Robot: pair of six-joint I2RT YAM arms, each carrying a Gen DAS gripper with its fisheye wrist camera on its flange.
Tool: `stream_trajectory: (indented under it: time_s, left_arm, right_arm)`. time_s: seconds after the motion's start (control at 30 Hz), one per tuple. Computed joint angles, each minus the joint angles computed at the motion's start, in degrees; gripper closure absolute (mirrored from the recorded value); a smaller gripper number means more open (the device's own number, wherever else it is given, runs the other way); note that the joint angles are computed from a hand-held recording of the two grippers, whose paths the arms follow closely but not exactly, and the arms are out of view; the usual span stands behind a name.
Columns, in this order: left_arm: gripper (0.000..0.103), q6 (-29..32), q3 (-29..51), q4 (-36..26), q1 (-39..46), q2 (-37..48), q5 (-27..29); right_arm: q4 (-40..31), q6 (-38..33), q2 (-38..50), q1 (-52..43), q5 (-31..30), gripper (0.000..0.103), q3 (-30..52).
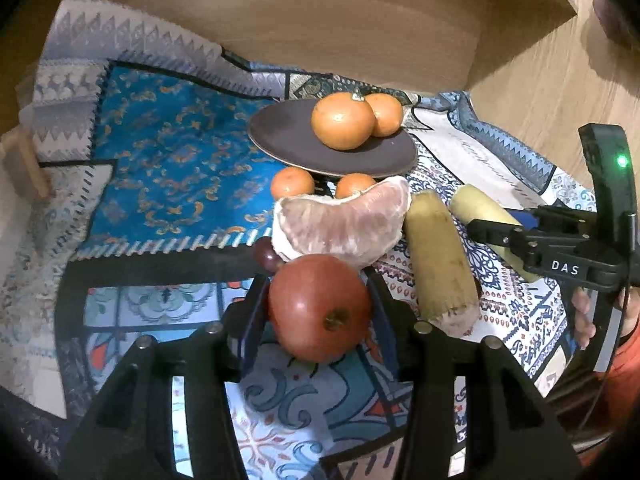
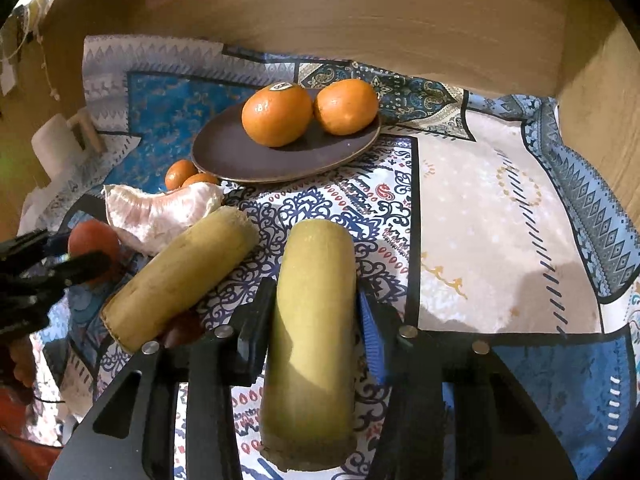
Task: Organize fruits
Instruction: 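Grasp the red tomato with the left tool while the right tool grasps a yellow cylinder, then set the tomato on the plate with the left tool while the right tool stands the yellow cylinder there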
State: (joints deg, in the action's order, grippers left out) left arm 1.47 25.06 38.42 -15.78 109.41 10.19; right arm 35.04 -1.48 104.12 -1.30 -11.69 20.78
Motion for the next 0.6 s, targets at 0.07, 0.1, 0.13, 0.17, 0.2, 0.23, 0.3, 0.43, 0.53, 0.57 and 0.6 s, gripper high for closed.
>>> stream_trajectory:
  time_s: [0.07,0.1,0.13,0.17,0.2,0.23,0.3,0.43,0.53,0.57,0.6]
  left_arm:
    - [0.053,-0.4,0.7,-0.2,0.2,0.9,0.8]
    - [0.054,-0.5,0.6,0.2,0.3,1.0,0.9]
    - [0.054,-0.5,0.6,0.1,0.4,0.9,1.1]
    - [0.054,-0.4,0.5,-0.2,0.5,0.6,1.3]
    - [0.054,-0.4,0.6,-0.6,0.7,0.3,1.6]
    - [0.054,-0.5,0.6,-0.9,0.8,0.1,1.6]
    - [0.054,-0.2,0.1,-0.9,0.9,-1.1,1.0]
    - [0.054,-0.2,-0.6,-1.5,2.1,-4.2,1.9]
    - [0.054,0.3,-0.6,-2.4,3.0,-6.7,2.0]
    - [0.054,0.5,-0.4,-2.7,3.2,-7.4,1.9]
    - [0.054,0.7,-0.1,-3.3,3.6,-8.0,2.0]
  right_arm:
    - [0.7,0.7,-0.6,-0.5,-0.6,0.067,-0.5]
    - [1.5,1.1,-1.4,-1.0,-1.2,0.067,-1.1]
    - [2.1,1.4,-2.1,-1.3,-1.4,0.067,-1.7]
    - [2.5,1.6,-3.2,-1.6,-1.5,0.067,-2.2]
    - [2.5,1.6,-4.4,-1.9,-1.7,0.067,-2.6]
    - [2.7,1.8,-5.8,-2.3,-2.0,0.068,-3.1]
    - [2.9,2.0,-8.0,-2.6,-1.9,0.068,-3.9]
    - [3.3,2.3,-10.5,-2.8,-1.8,0.068,-4.4]
    - [3.1,2.3,-10.9,-2.8,-2.1,0.068,-3.8]
    - [3.1,2.3,-10.9,-2.8,-2.0,0.068,-3.5]
    - [3.1,2.2,-10.9,-2.7,-1.9,0.068,-3.2]
